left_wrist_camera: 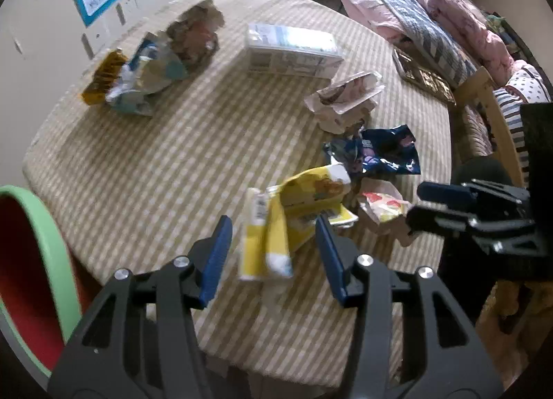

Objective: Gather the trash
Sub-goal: 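Grasp the yellow barcode wrapper with the left gripper while the right gripper grasps the pink guitar wrapper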

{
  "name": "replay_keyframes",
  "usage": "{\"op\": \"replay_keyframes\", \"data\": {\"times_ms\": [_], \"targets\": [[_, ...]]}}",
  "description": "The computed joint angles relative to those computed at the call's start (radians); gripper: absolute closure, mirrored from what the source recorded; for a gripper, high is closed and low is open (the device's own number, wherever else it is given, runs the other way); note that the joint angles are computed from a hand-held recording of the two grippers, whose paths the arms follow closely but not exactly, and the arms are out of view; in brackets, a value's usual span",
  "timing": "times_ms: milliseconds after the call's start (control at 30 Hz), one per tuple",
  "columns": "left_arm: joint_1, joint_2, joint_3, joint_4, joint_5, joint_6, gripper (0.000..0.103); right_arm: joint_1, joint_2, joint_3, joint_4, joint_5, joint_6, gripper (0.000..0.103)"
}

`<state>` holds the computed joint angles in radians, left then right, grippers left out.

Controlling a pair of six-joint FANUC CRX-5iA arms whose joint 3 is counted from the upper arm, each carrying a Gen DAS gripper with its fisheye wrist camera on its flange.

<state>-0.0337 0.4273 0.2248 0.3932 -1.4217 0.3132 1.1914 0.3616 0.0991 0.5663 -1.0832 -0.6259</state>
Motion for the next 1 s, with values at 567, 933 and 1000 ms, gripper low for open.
{"op": "replay_keyframes", "data": {"times_ms": [567,933,1000], "targets": [[0.080,-0.047,-0.117,0.066,0.120,0.174,0.083,-0.028,0.028,0.044,-0.150,-0.001,0.085,0.044],[0.081,-0.051,-0.127,0.043,0.111,0.185,0.077,-0.019,0.054,0.075,-0.094,-0.017,0.123,0.069],[0.086,-0.061,-0.143,0.056,0.127,0.179,0.082,-0.015,0.055,0.073,-0.072,-0.025,0.107,0.069]]}}
